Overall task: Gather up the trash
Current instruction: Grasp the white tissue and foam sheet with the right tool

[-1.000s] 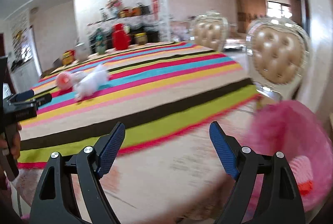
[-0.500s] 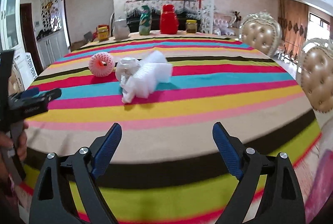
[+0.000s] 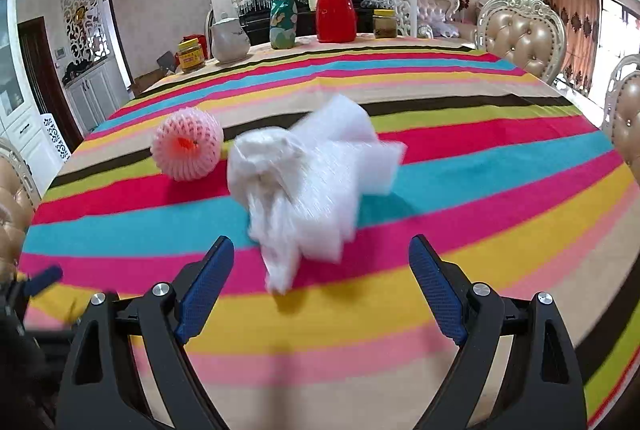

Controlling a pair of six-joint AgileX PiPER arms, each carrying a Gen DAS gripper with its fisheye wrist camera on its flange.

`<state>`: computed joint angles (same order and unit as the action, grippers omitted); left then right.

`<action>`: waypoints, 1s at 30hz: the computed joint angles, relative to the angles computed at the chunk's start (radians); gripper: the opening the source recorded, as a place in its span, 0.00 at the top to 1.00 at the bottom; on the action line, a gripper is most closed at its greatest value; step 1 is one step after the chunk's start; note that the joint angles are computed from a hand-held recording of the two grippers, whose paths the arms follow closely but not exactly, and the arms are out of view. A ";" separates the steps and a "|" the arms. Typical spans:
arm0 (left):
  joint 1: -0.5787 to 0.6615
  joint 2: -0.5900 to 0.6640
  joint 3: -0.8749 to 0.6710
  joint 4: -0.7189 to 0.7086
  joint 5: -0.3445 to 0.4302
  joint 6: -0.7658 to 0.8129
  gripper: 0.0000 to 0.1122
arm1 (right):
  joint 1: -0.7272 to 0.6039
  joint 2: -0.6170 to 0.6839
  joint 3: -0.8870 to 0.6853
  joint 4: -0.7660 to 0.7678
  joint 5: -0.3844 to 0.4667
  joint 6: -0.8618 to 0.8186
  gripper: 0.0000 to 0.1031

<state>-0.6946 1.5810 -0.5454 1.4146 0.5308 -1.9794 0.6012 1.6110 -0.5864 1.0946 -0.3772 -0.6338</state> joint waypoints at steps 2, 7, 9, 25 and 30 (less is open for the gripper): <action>0.027 0.020 -0.019 -0.060 -0.018 0.061 0.13 | -0.004 0.048 -0.069 0.051 0.013 -0.068 0.19; 0.101 0.024 -0.020 -0.102 -0.097 0.119 0.13 | -0.034 0.183 -0.216 0.177 0.073 -0.209 0.21; 0.122 0.029 -0.021 -0.121 -0.121 0.141 0.13 | -0.028 0.221 -0.256 0.278 0.068 -0.313 0.27; 0.084 0.047 -0.048 -0.159 -0.067 0.169 0.13 | -0.040 -0.091 0.135 -0.323 0.028 0.289 0.63; 0.024 0.065 -0.068 -0.155 0.008 0.165 0.15 | -0.033 -0.166 0.231 -0.311 -0.004 0.282 0.63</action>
<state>-0.6705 1.6465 -0.6137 1.2593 0.5391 -1.8143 0.5680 1.4452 -0.3556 0.7838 -0.3808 -0.3516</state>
